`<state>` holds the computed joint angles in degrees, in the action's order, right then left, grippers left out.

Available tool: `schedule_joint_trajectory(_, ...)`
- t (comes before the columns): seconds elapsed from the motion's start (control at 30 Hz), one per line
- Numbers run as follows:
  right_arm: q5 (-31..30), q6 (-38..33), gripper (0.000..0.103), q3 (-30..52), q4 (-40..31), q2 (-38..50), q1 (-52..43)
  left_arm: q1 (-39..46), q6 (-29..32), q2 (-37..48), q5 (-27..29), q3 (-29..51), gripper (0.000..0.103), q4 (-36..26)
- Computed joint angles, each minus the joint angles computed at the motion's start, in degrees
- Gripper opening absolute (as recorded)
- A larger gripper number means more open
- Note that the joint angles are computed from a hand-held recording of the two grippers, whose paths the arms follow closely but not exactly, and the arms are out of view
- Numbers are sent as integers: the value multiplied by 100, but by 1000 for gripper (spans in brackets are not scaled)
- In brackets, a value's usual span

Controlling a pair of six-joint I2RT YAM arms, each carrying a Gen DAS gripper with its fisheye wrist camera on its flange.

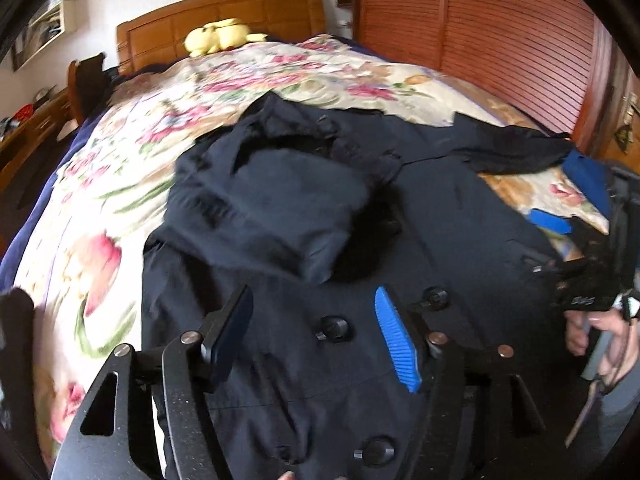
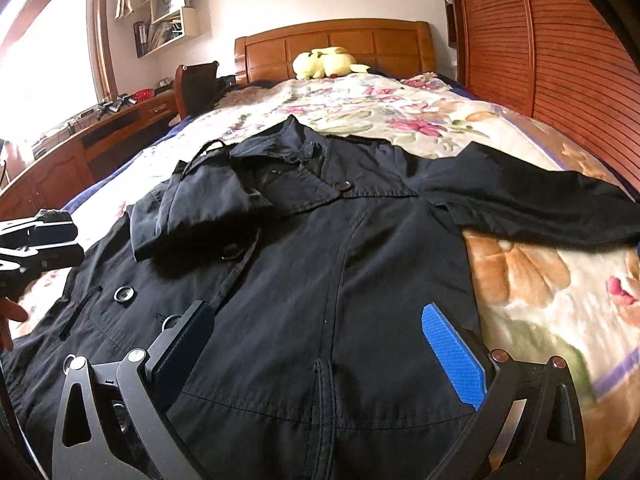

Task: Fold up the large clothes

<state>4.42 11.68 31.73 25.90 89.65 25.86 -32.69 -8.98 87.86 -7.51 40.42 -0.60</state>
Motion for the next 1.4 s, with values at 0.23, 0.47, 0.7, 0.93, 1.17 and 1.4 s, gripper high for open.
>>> schedule_joint_trajectory(0.23,37,68,103,117,-102,129,10,368,47,273,-79,-630,65,983)
schedule_joint_trajectory(0.47,98,36,103,258,-203,269,88,679,-129,104,112,-1464,65,2071)
schedule_joint_trajectory(0.7,26,-38,103,438,-383,407,65,821,-154,-218,254,-1800,65,2355)
schedule_joint_trajectory(0.93,193,-159,87,1365,-1696,465,373,1082,109,-789,810,-2026,65,2116)
schedule_joint_trajectory(1.17,201,-448,77,3551,-3095,1364,921,1966,495,-1757,1569,-2346,65,1555)
schedule_joint_trajectory(1.4,321,-924,73,6673,-4902,3147,1320,3381,1047,-2338,2420,-2540,65,1098)
